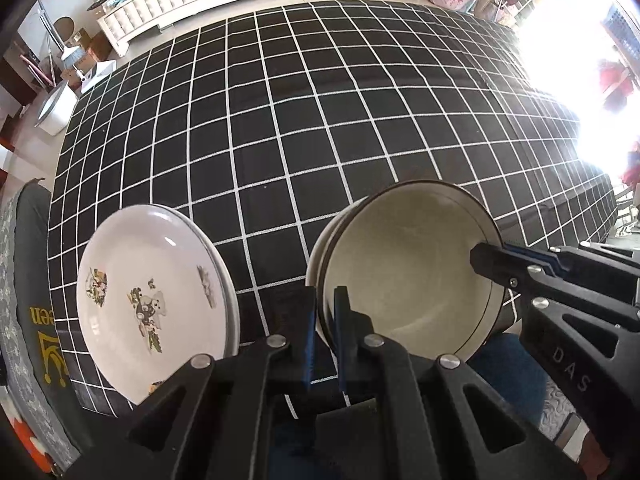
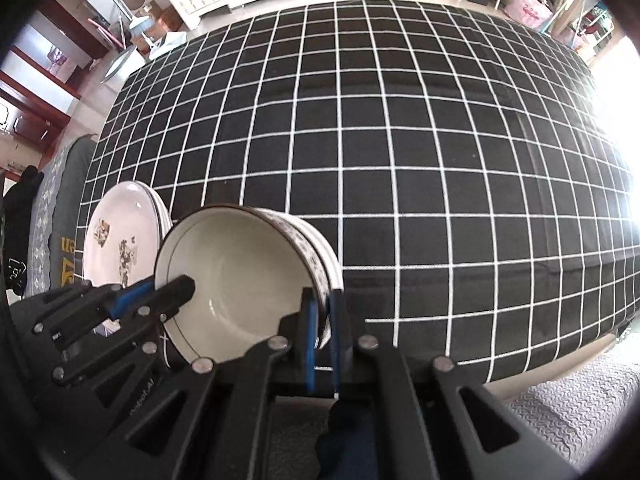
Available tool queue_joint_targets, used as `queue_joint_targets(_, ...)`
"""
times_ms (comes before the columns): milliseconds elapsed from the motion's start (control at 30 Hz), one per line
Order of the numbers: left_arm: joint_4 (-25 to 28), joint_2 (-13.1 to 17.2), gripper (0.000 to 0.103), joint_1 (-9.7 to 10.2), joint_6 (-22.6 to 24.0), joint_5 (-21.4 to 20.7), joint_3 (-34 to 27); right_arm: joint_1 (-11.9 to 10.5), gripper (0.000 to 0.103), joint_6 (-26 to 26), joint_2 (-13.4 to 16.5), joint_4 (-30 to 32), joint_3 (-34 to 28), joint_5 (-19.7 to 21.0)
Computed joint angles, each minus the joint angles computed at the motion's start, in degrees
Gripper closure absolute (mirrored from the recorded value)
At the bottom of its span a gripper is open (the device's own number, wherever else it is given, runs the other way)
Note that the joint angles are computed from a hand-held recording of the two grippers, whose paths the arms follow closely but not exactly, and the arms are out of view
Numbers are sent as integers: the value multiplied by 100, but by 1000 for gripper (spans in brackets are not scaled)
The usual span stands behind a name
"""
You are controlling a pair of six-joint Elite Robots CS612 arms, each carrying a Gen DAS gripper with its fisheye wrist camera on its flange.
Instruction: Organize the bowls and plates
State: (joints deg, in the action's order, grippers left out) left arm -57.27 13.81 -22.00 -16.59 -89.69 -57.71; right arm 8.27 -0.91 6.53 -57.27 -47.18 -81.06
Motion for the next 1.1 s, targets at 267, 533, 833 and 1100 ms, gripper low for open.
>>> queue_joint_targets(267, -40, 93, 95, 2, 82, 91, -61, 24, 94, -62, -8, -40, 83, -48)
queue_joint_targets(533, -119, 161, 89, 42, 197, -50, -231, 41, 94, -363, 161, -183, -267, -182)
queue_joint_targets(833, -263, 318, 62, 100, 411, -33, -648, 0, 78, -485, 341, -182, -701, -219)
queue_joint_targets(1100, -468, 439, 56, 185, 364, -416, -722, -118, 40, 81, 532, -357, -1015, -144)
